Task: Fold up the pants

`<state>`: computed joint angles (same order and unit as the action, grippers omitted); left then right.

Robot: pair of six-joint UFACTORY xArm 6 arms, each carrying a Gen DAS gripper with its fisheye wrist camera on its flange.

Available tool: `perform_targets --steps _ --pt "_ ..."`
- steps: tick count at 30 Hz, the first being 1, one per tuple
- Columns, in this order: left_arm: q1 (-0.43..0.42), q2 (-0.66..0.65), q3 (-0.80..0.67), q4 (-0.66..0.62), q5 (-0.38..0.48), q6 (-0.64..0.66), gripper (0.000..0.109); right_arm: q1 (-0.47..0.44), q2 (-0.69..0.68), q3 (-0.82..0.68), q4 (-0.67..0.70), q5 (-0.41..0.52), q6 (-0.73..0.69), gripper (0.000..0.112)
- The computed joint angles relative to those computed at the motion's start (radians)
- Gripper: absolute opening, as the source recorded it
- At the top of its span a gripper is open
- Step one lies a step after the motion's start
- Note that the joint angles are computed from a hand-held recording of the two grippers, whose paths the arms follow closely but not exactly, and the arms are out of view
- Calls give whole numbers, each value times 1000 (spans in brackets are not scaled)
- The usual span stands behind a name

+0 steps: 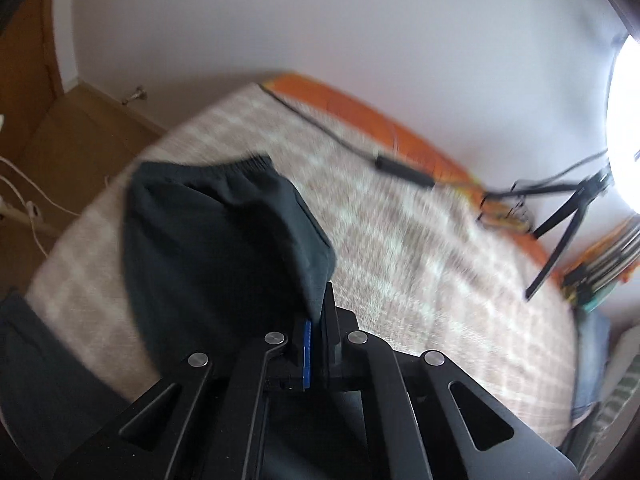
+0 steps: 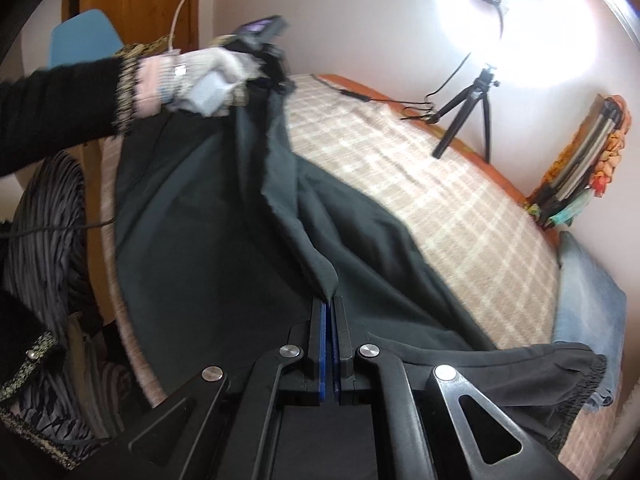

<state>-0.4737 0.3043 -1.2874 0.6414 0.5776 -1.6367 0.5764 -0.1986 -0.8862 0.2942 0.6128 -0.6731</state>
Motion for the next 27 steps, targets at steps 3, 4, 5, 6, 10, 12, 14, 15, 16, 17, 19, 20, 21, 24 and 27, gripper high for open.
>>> perform_targets --steps 3,4,5,6,10,12,14,15,16,17,19,20,21,24,27 --pt "0 -101 84 112 -5 -112 2 -11 15 -28 7 -15 3 0" --pt "-1 -160 142 162 -9 -177 2 -13 14 -36 11 -16 0 0" --pt "1 -192 171 180 -11 -203 2 -12 11 -40 14 -14 -5 0" --pt "-3 -239 217 216 -14 -254 2 -12 8 -45 18 -8 -14 0" --pt "-49 -392 358 281 28 -375 2 3 -15 -45 7 20 -38 0" --pt "-91 -459 414 308 73 -440 2 13 -29 -37 -8 40 -48 0" --pt "-145 -528 479 324 122 -508 2 18 -49 -22 -24 65 -59 0" --pt "-155 -550 505 323 121 -530 2 19 -59 -14 -27 81 -67 0" --pt "-167 -580 540 320 114 -554 2 21 -71 -5 -35 95 -68 0" --pt "-188 -608 574 308 119 -576 2 19 -79 0 -38 107 -72 0" --pt "-218 -634 605 297 143 -591 2 20 -98 11 -42 135 -70 0" --pt "-247 -646 617 281 177 -590 2 21 -108 18 -43 146 -68 0" --pt "-266 -651 621 273 195 -593 2 23 -117 24 -44 160 -66 0" --pt "-319 -649 632 212 249 -559 2 35 -144 52 -48 189 -58 0" --pt "-341 -675 661 159 270 -517 4 50 -150 77 -72 195 -38 0"
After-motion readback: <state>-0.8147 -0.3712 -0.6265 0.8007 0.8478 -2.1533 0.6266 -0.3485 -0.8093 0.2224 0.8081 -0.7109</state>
